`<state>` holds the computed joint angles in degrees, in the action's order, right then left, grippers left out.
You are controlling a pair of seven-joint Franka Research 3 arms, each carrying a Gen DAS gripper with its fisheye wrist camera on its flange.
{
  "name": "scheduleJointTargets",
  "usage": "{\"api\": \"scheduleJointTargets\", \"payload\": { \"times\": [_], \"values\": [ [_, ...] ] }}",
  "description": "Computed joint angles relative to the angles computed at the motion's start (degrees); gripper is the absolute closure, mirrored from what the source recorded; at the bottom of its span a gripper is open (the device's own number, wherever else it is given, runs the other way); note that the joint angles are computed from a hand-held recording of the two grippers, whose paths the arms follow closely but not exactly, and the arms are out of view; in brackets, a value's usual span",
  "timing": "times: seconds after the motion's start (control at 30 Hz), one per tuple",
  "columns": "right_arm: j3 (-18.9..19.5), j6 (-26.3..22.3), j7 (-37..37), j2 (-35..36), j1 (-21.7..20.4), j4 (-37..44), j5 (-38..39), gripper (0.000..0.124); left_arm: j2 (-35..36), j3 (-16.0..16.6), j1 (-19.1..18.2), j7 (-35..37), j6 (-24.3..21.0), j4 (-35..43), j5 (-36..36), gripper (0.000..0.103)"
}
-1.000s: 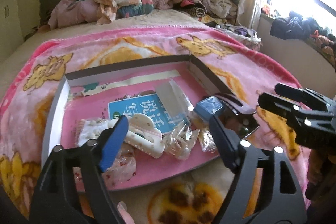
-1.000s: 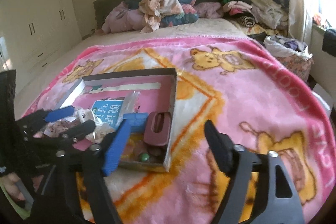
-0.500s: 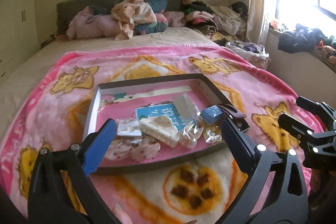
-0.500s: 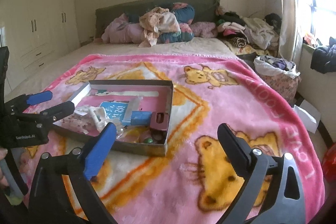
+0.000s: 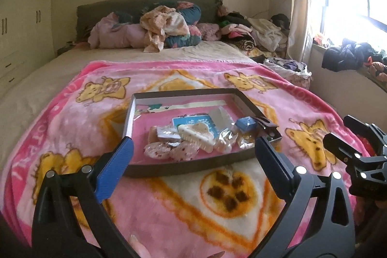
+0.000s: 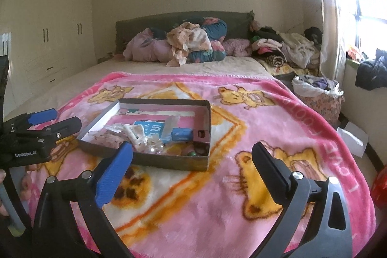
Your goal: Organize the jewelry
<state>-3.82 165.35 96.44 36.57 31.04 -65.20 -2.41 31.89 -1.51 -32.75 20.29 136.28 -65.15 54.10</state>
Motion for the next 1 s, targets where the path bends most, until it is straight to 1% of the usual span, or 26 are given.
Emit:
{"api": "scheduleJointTargets", "payload": {
  "times": [0.13, 0.2, 0.3, 0.37, 0.43, 0.5, 0.63, 0.77, 0.9, 0.97, 1.0],
  "values": [
    [-0.63, 2.99, 0.44, -2.79, 1.06, -5.43, -0.72, 0.027, -3.6, 0.45, -0.62, -4.73, 1.47, -6.24, 3.33, 0.012],
    [-1.75, 4.67, 1.22, -3.95, 2.07, -7.98, -1.44, 0.027, -5.15, 0.03, -0.46, -7.04, 2.0, -8.91, 4.96, 0.012],
    [-2.41, 7.0, 2.03, -5.42, 2.9, -11.36, -1.71, 0.027, -6.58, -0.83, -0.2, -9.16, 1.75, -11.35, 7.13, 0.012],
    [-3.8, 8.98, 2.95, -6.24, 4.06, -13.54, -2.22, 0.027, -7.23, -1.29, -0.28, -10.7, 1.1, -12.47, 8.85, 0.012],
    [-6.72, 10.97, 4.62, -6.93, 6.4, -15.64, -3.33, 0.027, -7.98, -1.82, -0.11, -12.21, 1.06, -13.73, 10.24, 0.012],
    [-7.97, 12.48, 5.26, -7.46, 7.57, -17.19, -3.56, 0.027, -8.55, -2.25, -0.04, -13.73, 0.68, -14.72, 11.69, 0.012],
    [-12.25, 15.69, 6.45, -8.04, 11.05, -19.76, -3.41, 0.027, -9.07, -3.25, 0.22, -14.95, -0.52, -15.64, 13.02, 0.012],
    [-15.32, 18.32, 6.04, -8.39, 13.82, -21.84, -1.26, 0.027, -9.39, -3.65, 0.23, -16.59, -1.45, -16.24, 14.52, 0.012],
    [-18.82, 22.19, 5.03, -7.91, 16.89, -23.74, 1.97, 0.027, -9.79, -3.8, -0.22, -19.05, -2.85, -17.22, 16.99, 0.012],
    [-20.07, 23.4, 4.37, -7.55, 18.04, -24.2, 3.91, 0.027, -9.93, -3.9, -0.36, -20.41, -3.5, -17.66, 18.29, 0.012],
    [-20.03, 23.87, 3.94, -7.4, 18.06, -24.31, 4.82, 0.027, -9.89, -4.0, -0.27, -20.85, -3.56, -17.66, 18.69, 0.012]
  ]
}}
